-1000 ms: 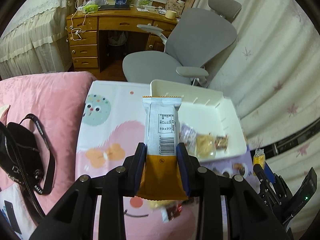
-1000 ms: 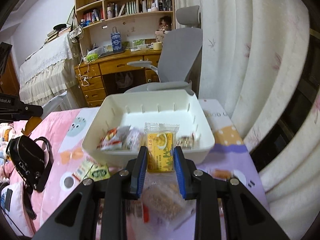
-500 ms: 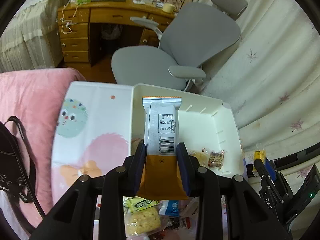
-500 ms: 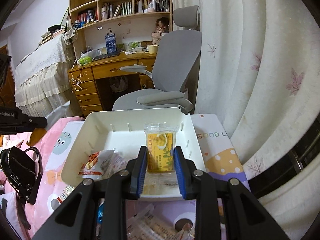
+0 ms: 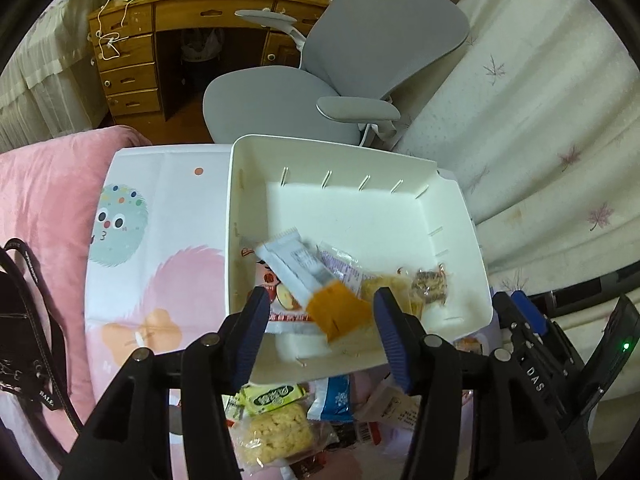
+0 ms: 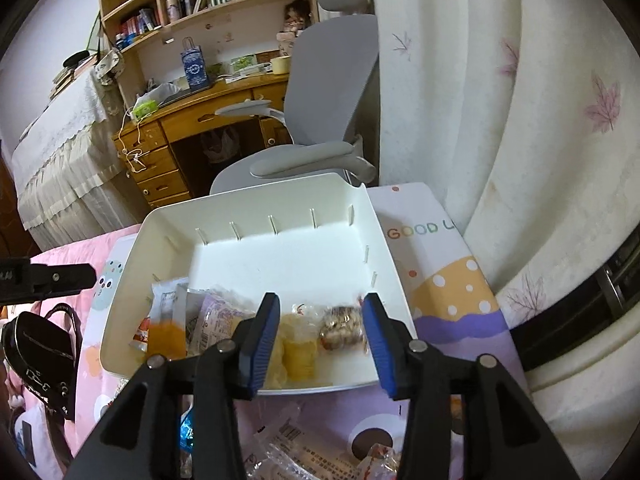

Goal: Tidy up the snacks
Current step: 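Withdraw both tools from the box back toward the snack pile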

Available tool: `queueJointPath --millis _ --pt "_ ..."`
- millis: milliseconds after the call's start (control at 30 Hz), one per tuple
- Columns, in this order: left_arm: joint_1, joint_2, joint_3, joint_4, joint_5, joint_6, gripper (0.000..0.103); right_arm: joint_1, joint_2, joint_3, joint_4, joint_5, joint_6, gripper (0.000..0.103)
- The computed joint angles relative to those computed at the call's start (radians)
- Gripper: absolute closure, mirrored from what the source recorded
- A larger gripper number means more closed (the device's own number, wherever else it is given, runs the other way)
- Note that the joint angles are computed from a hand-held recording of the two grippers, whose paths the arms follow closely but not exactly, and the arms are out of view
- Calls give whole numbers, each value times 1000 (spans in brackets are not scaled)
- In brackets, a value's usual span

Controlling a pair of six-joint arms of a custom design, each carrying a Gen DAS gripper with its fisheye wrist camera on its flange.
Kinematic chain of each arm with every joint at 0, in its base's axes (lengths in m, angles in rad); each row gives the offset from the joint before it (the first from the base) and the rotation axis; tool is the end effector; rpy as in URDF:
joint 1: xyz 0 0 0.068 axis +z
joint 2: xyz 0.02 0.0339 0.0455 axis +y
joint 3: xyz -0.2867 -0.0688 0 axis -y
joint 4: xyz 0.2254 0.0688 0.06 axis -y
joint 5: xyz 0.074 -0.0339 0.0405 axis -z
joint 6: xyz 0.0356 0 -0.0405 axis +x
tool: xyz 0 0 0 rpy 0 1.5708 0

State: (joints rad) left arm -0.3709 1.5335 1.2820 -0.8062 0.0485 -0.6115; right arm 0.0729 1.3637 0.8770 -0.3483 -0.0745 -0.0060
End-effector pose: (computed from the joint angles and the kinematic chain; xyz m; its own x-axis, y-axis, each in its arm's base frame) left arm 0.2756 -0.1090 0.3066 -0.8854 -0.2709 -0.3777 -0.1516 0.9364 -0.3164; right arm 0.2609 0.0217 0.2605 -0.7386 -0.0599 -0.6715 -0.1269 0.9906 0.0511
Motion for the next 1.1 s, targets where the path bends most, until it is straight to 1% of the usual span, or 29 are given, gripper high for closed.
queueJointPath --millis 200,467,767,867,933,1033,1100 --pt "-38 -75 -27 -55 -18 -24 49 -13 -59 0 -55 -6 11 59" --pt "-138 -216 -105 -127 -63 -97 47 -33 -228 -53 -165 -19 25 57" --pt "-329 -387 -211 -230 -128 -258 41 -64 -454 -129 -342 -20 64 57" --pt "-404 -423 -245 -249 -150 -319 39 -84 -534 -155 -416 -25 74 56" --pt "-460 -435 -266 -257 -170 -359 39 -102 -566 -169 -449 -30 71 53" --pt "-546 -453 -290 -267 -201 -424 39 -155 -616 -190 -512 -56 55 51" --pt "-598 -460 -300 -271 -222 -469 35 -203 -641 -198 -555 -85 30 51"
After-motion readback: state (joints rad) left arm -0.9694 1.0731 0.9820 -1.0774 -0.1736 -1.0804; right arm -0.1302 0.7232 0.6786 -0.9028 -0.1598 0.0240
